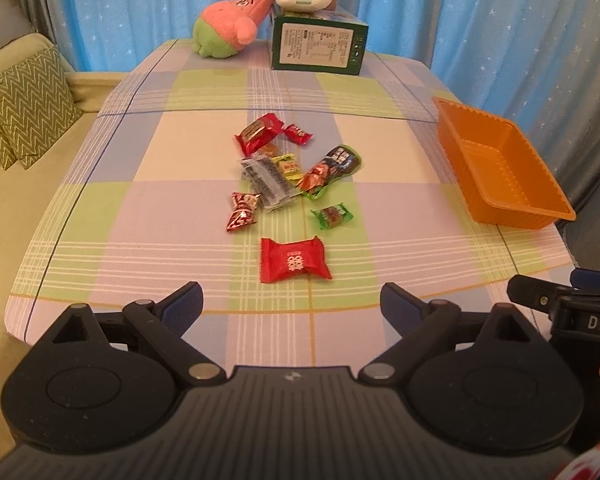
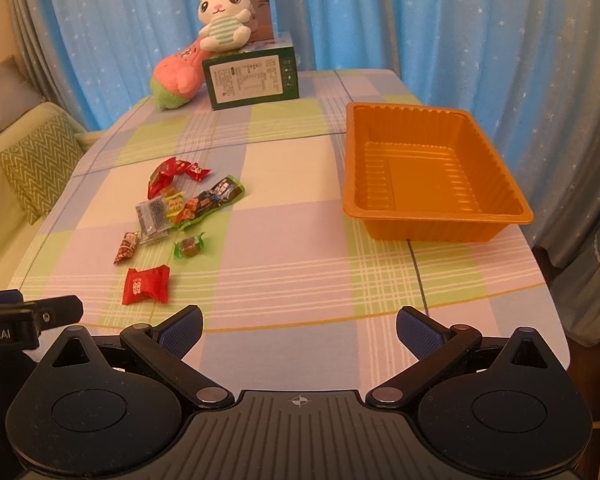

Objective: Organize snacks
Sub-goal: 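Grasp the red square candy with the left tool while the right tool grasps the green-wrapped candy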

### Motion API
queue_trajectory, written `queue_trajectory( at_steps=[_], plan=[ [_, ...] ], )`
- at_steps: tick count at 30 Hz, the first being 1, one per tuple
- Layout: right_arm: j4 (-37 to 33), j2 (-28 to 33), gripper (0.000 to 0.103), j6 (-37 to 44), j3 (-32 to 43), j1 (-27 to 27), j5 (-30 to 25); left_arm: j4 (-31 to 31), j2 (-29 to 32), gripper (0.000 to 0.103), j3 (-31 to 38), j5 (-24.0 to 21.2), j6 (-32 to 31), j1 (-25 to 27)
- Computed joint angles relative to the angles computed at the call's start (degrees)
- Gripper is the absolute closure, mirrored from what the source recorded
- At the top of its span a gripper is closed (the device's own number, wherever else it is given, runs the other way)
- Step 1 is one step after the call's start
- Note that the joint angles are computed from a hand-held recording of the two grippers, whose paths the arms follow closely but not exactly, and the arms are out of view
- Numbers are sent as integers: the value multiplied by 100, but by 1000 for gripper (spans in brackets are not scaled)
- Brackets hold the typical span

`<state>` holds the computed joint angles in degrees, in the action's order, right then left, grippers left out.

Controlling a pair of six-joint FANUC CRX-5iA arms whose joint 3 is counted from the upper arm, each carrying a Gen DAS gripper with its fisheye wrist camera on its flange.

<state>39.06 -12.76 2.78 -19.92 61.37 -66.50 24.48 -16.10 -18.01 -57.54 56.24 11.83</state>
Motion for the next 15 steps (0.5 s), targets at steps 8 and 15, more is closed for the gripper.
queue_trajectory(
  at_steps=[8,15],
  plan=[
    [-133,144,1,368,-121,-285,506,83,506,17,161,171,-882,-40],
    [-328,386,1,689,-52,-590,823,745,1251,37,374,-8,-3242,-89]
  ],
)
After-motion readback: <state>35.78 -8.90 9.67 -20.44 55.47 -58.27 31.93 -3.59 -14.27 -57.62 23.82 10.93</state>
